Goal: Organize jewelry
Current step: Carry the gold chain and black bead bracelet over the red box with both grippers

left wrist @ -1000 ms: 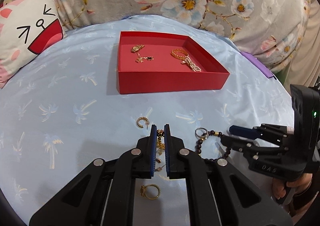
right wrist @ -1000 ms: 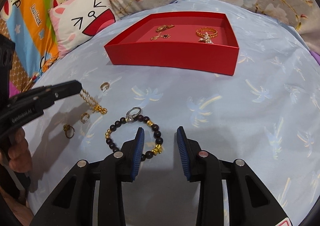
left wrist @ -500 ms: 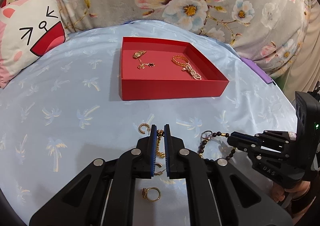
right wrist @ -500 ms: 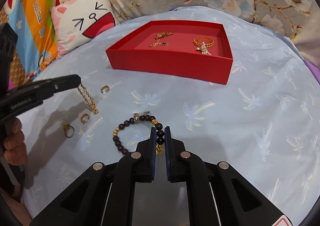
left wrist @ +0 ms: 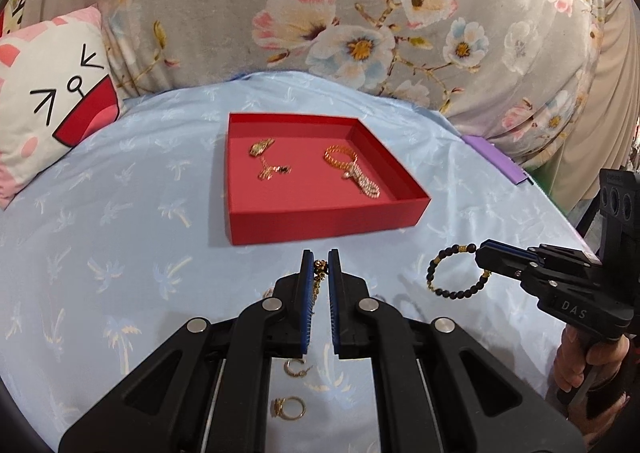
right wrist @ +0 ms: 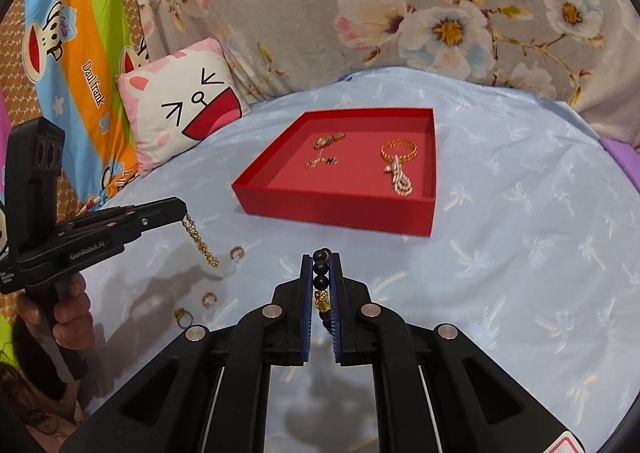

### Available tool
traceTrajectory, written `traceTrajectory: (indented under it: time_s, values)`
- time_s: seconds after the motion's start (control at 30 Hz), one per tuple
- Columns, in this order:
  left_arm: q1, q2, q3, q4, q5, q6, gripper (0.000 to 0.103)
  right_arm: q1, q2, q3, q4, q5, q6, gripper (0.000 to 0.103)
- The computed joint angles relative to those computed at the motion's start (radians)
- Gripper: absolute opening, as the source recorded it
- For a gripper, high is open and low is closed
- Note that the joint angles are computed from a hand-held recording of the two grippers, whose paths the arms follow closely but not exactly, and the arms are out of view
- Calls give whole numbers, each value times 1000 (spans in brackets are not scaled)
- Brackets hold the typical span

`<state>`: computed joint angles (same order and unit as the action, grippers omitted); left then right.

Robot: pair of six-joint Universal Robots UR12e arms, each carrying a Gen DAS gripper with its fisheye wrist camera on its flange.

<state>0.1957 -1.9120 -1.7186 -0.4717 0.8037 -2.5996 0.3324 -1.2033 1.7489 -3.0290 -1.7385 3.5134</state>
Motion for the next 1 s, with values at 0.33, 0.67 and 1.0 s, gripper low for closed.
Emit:
traceTrajectory:
  time_s: [0.33,0.67,1.0]
  values:
    - [-43,-49,107,91,15,-38,6,-29,29,-107,18,-48,-83,7]
    - [-97,-151,240,136,99,-128,6,-69,133,-255,105,1,-56,7]
    - [-118,-218,314,60,167,-151,6,-82,194,-309,198,21,-27,7]
